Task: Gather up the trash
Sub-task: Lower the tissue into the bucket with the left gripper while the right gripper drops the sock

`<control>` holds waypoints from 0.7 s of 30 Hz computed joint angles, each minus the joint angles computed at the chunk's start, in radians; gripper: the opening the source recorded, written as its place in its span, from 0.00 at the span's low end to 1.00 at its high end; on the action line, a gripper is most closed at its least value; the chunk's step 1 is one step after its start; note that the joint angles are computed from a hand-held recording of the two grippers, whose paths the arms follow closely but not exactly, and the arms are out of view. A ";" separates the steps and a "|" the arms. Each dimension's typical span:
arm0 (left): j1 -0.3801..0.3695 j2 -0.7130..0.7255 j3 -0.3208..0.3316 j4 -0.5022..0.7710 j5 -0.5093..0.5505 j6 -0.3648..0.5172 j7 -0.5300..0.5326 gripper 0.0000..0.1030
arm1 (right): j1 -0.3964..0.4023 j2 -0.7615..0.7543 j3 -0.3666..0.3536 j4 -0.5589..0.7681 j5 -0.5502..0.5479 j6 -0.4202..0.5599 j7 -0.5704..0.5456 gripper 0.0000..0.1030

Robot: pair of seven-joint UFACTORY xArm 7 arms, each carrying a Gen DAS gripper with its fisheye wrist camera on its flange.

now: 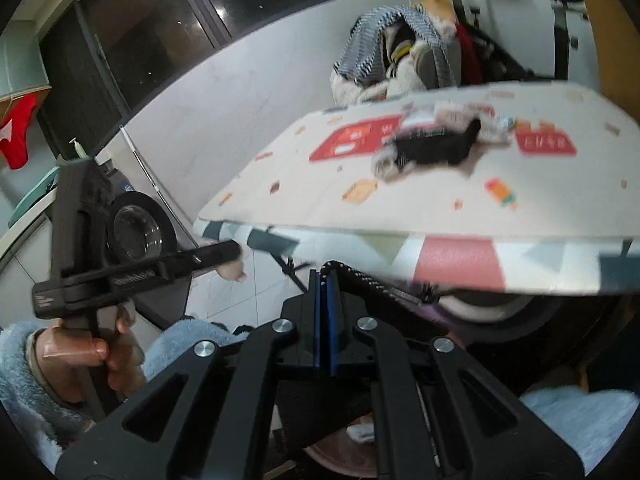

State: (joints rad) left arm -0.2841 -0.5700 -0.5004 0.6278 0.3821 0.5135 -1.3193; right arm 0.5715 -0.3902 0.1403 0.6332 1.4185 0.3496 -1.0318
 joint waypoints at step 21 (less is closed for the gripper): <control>0.008 0.030 -0.068 -0.122 0.065 -0.127 -0.158 0.18 | -0.016 0.167 0.067 -0.007 -0.005 -0.067 0.008 0.16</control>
State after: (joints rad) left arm -0.2765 -0.5395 -0.5680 0.5060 0.4475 0.3864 -1.4768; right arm 0.5554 -0.2233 0.2075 0.6257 1.4135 0.2825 -1.0236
